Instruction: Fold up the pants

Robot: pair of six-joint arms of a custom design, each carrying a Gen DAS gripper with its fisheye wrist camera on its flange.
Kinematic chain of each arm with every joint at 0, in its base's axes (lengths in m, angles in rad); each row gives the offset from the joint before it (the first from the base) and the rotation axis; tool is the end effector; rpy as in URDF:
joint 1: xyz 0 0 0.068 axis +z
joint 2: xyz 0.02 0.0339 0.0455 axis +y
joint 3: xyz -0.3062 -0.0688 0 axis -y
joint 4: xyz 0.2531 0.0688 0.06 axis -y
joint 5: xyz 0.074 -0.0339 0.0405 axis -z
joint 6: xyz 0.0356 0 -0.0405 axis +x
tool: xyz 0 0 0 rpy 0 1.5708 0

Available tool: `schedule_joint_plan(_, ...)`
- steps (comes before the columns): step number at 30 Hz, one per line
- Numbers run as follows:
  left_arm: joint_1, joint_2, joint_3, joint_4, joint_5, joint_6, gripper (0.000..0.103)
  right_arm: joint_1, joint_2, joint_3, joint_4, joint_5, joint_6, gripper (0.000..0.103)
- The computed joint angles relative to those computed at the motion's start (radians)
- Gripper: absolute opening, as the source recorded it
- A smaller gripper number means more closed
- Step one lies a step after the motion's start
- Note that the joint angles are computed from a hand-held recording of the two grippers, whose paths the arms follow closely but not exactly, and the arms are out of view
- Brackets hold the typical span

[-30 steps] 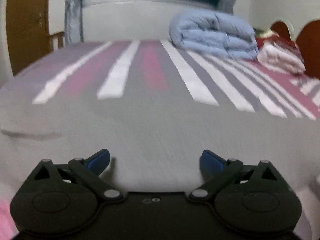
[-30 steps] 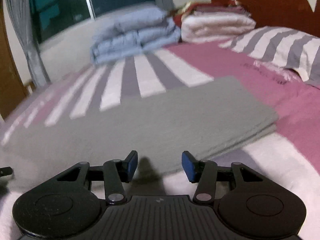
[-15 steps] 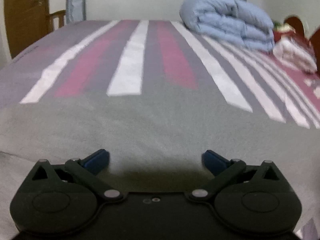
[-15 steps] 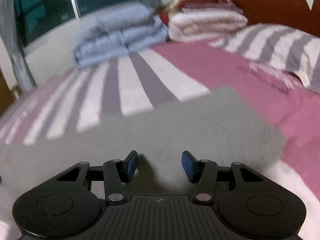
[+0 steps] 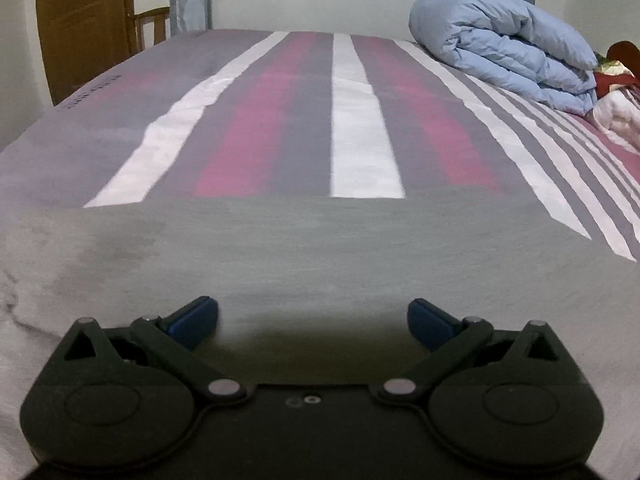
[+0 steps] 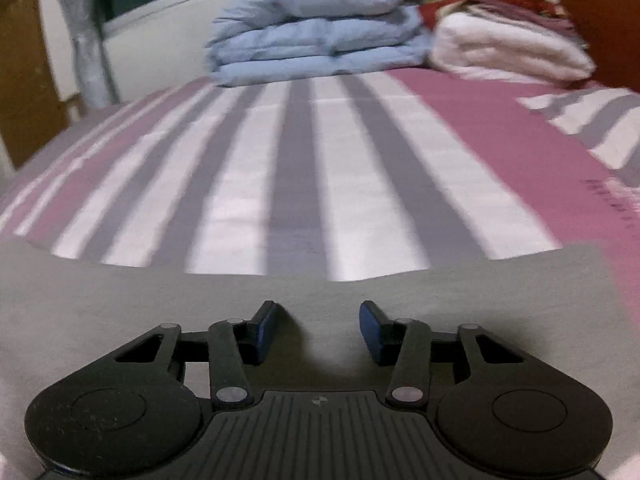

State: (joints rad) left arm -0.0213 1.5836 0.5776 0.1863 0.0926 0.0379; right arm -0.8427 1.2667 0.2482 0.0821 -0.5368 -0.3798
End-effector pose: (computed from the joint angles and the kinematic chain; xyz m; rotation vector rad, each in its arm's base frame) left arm 0.2846 -0.0094 0.1580 0.1143 2.3857 -0.1028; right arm 0.1295 -0.1179 0.1374 0.3293 2.3135 0.0857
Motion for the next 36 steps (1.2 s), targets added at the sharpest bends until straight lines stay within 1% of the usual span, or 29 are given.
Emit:
schedule_joint_plan(2, 0.039, -0.013, -0.006, -0.008, 0.004, 0.035, 0.097, -0.117, 0.062, 0.037, -0.015, -0.033, -0.075, 0.045)
schedule_joint_plan(3, 0.059, -0.017, -0.005, -0.015, 0.013, 0.05, 0.097, -0.161, 0.075, 0.059, -0.035, -0.031, -0.105, 0.045)
schedule_joint_plan(4, 0.078, -0.032, -0.011, -0.024, 0.021, 0.068, 0.097, -0.212, 0.072, 0.085, -0.082, -0.048, -0.134, 0.046)
schedule_joint_plan(5, 0.087, -0.065, -0.032, -0.024, -0.001, 0.089, 0.096, -0.287, 0.064, 0.112, -0.138, -0.098, -0.163, 0.046)
schedule_joint_plan(6, 0.097, -0.101, -0.057, -0.016, -0.013, 0.106, 0.097, -0.403, 0.071, 0.144, -0.21, -0.198, -0.218, 0.046)
schedule_joint_plan(7, 0.114, -0.147, -0.089, -0.008, -0.009, 0.119, 0.097, -0.502, 0.077, 0.18, -0.307, -0.278, -0.287, 0.046)
schedule_joint_plan(8, 0.135, -0.205, -0.136, 0.015, 0.003, 0.123, 0.097, -0.596, 0.095, 0.217, -0.41, -0.338, -0.372, 0.046)
schedule_joint_plan(10, 0.187, -0.331, -0.223, 0.027, 0.047, 0.119, 0.097, -0.778, 0.146, 0.274, -0.617, -0.449, -0.605, 0.046)
schedule_joint_plan(11, 0.214, -0.4, -0.27, 0.032, 0.072, 0.12, 0.097, -0.856, 0.168, 0.293, -0.708, -0.48, -0.716, 0.046)
schedule_joint_plan(12, 0.238, -0.469, -0.317, 0.036, 0.085, 0.121, 0.097, -0.929, 0.191, 0.305, -0.78, -0.496, -0.823, 0.046)
schedule_joint_plan(13, 0.258, -0.515, -0.346, 0.024, 0.095, 0.13, 0.097, -0.972, 0.195, 0.302, -0.819, -0.502, -0.894, 0.046)
schedule_joint_plan(14, 0.269, -0.536, -0.365, 0.009, 0.093, 0.148, 0.097, -1.009, 0.2, 0.295, -0.865, -0.488, -0.978, 0.046)
schedule_joint_plan(15, 0.27, -0.527, -0.374, -0.004, 0.074, 0.168, 0.097, -0.995, 0.194, 0.271, -0.809, -0.438, -0.953, 0.046)
schedule_joint_plan(16, 0.275, -0.507, -0.38, -0.008, 0.065, 0.182, 0.097, -0.963, 0.189, 0.246, -0.728, -0.377, -0.875, 0.046)
schedule_joint_plan(17, 0.291, -0.524, -0.385, -0.024, 0.079, 0.171, 0.097, -0.939, 0.214, 0.243, -0.701, -0.353, -0.833, 0.046)
schedule_joint_plan(18, 0.294, -0.568, -0.377, -0.076, 0.079, 0.147, 0.097, -0.962, 0.225, 0.255, -0.734, -0.369, -0.839, 0.046)
schedule_joint_plan(20, 0.292, -0.701, -0.371, -0.2, 0.111, 0.114, 0.097, -1.074, 0.244, 0.305, -0.897, -0.439, -0.949, 0.046)
schedule_joint_plan(21, 0.288, -0.754, -0.375, -0.245, 0.128, 0.11, 0.097, -1.134, 0.28, 0.34, -1.011, -0.471, -1.043, 0.046)
schedule_joint_plan(22, 0.282, -0.804, -0.388, -0.269, 0.135, 0.109, 0.097, -1.176, 0.322, 0.369, -1.101, -0.481, -1.109, 0.046)
schedule_joint_plan(23, 0.253, -0.845, -0.406, -0.278, 0.119, 0.098, 0.097, -1.219, 0.37, 0.396, -1.183, -0.475, -1.165, 0.046)
schedule_joint_plan(24, 0.217, -0.868, -0.427, -0.27, 0.086, 0.072, 0.097, -1.242, 0.4, 0.407, -1.226, -0.462, -1.198, 0.046)
schedule_joint_plan(25, 0.192, -0.866, -0.444, -0.251, 0.057, 0.039, 0.097, -1.255, 0.418, 0.412, -1.241, -0.44, -1.206, 0.046)
schedule_joint_plan(26, 0.189, -0.849, -0.46, -0.226, 0.055, -0.002, 0.097, -1.252, 0.418, 0.41, -1.23, -0.429, -1.194, 0.046)
schedule_joint_plan(29, 0.277, -0.764, -0.508, -0.101, 0.148, -0.035, 0.097, -1.265, 0.426, 0.396, -1.248, -0.447, -1.277, 0.046)
schedule_joint_plan(31, 0.311, -0.747, -0.539, -0.039, 0.183, -0.029, 0.097, -1.218, 0.398, 0.38, -1.212, -0.471, -1.218, 0.046)
schedule_joint_plan(32, 0.312, -0.737, -0.548, -0.013, 0.182, -0.027, 0.097, -1.166, 0.384, 0.358, -1.128, -0.495, -1.131, 0.046)
schedule_joint_plan(33, 0.311, -0.737, -0.552, -0.009, 0.179, -0.026, 0.097, -1.118, 0.35, 0.334, -1.038, -0.488, -1.015, 0.046)
schedule_joint_plan(35, 0.3, -0.745, -0.554, -0.014, 0.165, -0.028, 0.097, -1.026, 0.355, 0.295, -0.86, -0.417, -0.815, 0.046)
schedule_joint_plan(36, 0.3, -0.747, -0.557, -0.011, 0.166, -0.029, 0.097, -1.029, 0.359, 0.291, -0.854, -0.424, -0.808, 0.046)
